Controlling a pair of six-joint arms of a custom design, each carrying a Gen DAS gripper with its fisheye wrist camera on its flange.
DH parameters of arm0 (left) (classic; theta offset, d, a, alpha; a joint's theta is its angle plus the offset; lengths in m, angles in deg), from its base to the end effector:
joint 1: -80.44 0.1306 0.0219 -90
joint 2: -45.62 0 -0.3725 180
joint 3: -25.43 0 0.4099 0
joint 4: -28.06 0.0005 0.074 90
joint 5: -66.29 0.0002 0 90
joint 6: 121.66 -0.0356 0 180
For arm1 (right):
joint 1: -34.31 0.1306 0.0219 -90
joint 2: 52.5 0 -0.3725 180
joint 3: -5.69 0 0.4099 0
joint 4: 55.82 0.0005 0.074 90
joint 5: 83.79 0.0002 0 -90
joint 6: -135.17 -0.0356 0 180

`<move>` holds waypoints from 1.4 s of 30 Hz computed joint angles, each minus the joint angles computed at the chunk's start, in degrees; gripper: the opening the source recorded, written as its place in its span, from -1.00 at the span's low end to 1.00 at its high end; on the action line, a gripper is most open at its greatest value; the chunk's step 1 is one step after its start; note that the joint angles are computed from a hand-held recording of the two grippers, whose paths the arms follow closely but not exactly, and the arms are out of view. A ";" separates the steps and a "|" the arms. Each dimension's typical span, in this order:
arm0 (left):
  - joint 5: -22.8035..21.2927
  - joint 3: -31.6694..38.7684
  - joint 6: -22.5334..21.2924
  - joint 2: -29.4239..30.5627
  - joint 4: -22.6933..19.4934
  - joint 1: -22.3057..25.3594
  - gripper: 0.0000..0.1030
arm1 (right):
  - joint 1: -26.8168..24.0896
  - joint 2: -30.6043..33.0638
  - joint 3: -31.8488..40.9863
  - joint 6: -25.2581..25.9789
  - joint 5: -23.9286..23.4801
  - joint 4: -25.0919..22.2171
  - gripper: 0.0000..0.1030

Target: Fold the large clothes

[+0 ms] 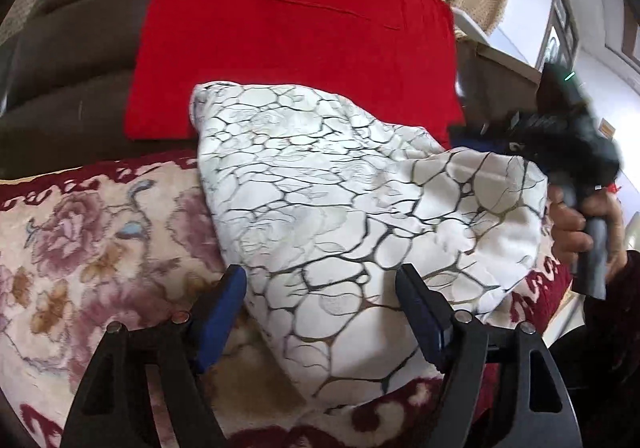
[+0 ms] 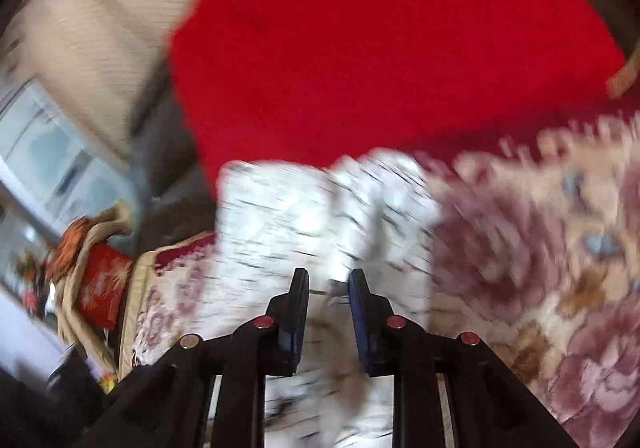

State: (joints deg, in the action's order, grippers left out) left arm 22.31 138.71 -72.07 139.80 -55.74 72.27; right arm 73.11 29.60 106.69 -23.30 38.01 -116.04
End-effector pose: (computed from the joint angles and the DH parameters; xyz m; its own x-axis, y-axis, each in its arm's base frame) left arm 0.4698 -0.0938 0.5469 -0.4201 0.5151 -0.7471 0.8870 0.4068 -0.2183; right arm 0.3524 0.2586 0.5634 -0.3973 0.6950 -0.5993 0.3964 0.7189 0.5709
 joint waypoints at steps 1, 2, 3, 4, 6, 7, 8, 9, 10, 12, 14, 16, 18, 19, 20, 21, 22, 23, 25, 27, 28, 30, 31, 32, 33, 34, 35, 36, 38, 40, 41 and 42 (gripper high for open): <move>-0.34 -1.18 0.49 -0.65 0.95 -0.44 0.48 | 1.66 0.80 1.76 3.63 2.20 1.73 -0.53; -2.07 -2.53 0.68 -1.45 2.20 -1.17 0.48 | 2.72 1.79 3.40 6.11 3.36 3.05 -0.53; -3.09 -3.07 0.52 -1.80 2.71 -1.41 0.48 | 4.24 3.33 5.71 9.62 4.11 4.91 -0.53; -3.47 -3.66 0.76 -2.23 3.45 -1.48 0.48 | 4.86 4.73 7.48 11.20 3.92 5.34 -0.53; -3.74 -4.58 1.48 -3.10 5.29 -1.09 0.51 | 5.91 9.03 13.11 12.72 2.07 1.81 -0.53; -4.26 -5.36 1.93 -3.75 6.36 -1.03 0.51 | 6.12 10.59 14.78 11.17 1.08 -0.53 -0.54; -4.67 -5.61 2.34 -3.82 7.02 -1.21 0.51 | 6.24 10.87 14.51 9.48 0.37 -0.98 -0.54; -5.11 -6.05 2.45 -4.16 7.66 -1.17 0.51 | 5.93 10.65 13.09 6.75 -1.29 -1.45 -0.58; -5.46 -6.43 2.23 -4.56 8.18 -1.09 0.51 | 5.35 10.65 11.93 2.82 -2.69 -4.17 -0.61; -5.51 -6.47 1.22 -4.75 8.02 -0.91 0.52 | 3.92 9.49 8.26 -3.85 -5.49 -7.84 -0.76; -6.05 -6.81 1.16 -4.95 8.62 -1.20 0.57 | 2.68 5.72 1.14 -6.79 -8.61 -3.27 -0.91; -6.61 -7.45 1.62 -5.45 10.03 -1.30 0.62 | 2.35 2.93 -3.15 -7.71 -9.79 1.02 -0.91; -7.06 -7.16 1.71 -5.03 10.00 -1.41 0.67 | 3.05 2.62 -3.20 -7.15 -8.78 -0.52 -0.92; -7.04 -6.85 1.40 -4.80 9.60 -1.40 0.69 | 3.75 2.59 -3.26 -6.94 -7.77 -1.20 -0.92; -7.09 -6.70 1.07 -4.67 9.43 -1.41 0.70 | 4.56 2.56 -3.50 -7.01 -6.56 -1.64 -0.93; -7.31 -6.67 0.61 -4.65 9.46 -1.45 0.70 | 5.14 2.91 -3.40 -7.78 -6.20 -1.92 -0.93; -7.48 -6.65 0.36 -4.68 9.63 -1.45 0.71 | 5.39 3.11 -3.49 -8.60 -6.16 -1.85 -0.93; -7.57 -6.56 0.24 -4.61 9.70 -1.51 0.72 | 5.26 2.64 -4.30 -8.86 -6.30 -1.36 -0.93; -7.71 -6.05 0.07 -4.15 9.34 -1.52 0.75 | 5.48 2.39 -5.05 -9.61 -6.16 -0.61 -0.93; -8.28 -5.85 -0.04 -3.91 9.46 -1.60 0.81 | 6.26 2.99 -4.55 -10.43 -5.38 -1.43 -0.93; -8.47 -5.91 -0.28 -3.87 9.45 -1.71 0.83 | 6.73 3.31 -4.04 -10.45 -4.67 -2.19 -0.93; -8.86 -6.04 -0.56 -3.82 9.62 -1.82 0.83 | 7.14 3.97 -3.97 -10.30 -3.64 -1.85 -0.93; -9.06 -6.18 -0.50 -3.90 9.83 -1.82 0.83 | 7.15 3.90 -4.40 -10.17 -3.60 -1.37 -0.93; -9.00 -6.34 -0.46 -3.96 9.91 -1.68 0.84 | 7.08 3.65 -4.82 -10.13 -3.76 -0.85 -0.93; -8.87 -6.28 -0.29 -3.93 9.72 -1.55 0.84 | 7.00 3.27 -5.52 -10.24 -3.97 0.12 -0.93; -8.71 -5.82 -0.10 -3.56 9.25 -1.51 0.84 | 6.83 2.85 -6.20 -10.23 -4.28 1.18 -0.93; -8.32 -5.23 0.00 -3.18 8.41 -1.31 0.84 | 6.68 2.53 -6.83 -10.05 -4.60 2.15 -0.93; -7.80 -4.21 0.21 -2.58 7.07 -0.93 0.84 | 6.62 1.97 -7.67 -9.93 -4.87 3.22 -0.93; -7.51 -1.32 1.41 -1.14 4.23 -0.25 0.83 | 6.59 1.01 -8.65 -10.25 -5.05 4.38 -0.94; -9.19 1.72 2.39 -0.07 3.40 -0.21 0.83 | 6.81 0.61 -8.80 -9.99 -4.82 4.55 -0.94; -10.31 3.04 3.70 0.20 3.91 -0.35 0.83 | 7.04 0.27 -8.73 -10.24 -4.64 4.28 -0.94; -11.49 4.85 5.76 0.92 4.70 -0.51 0.83 | 7.08 0.25 -8.62 -10.32 -4.48 4.42 -0.94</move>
State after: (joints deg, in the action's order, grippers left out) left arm 10.81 143.56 -66.30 140.72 -51.03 71.76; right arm 80.19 29.85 98.07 -33.62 33.53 -111.62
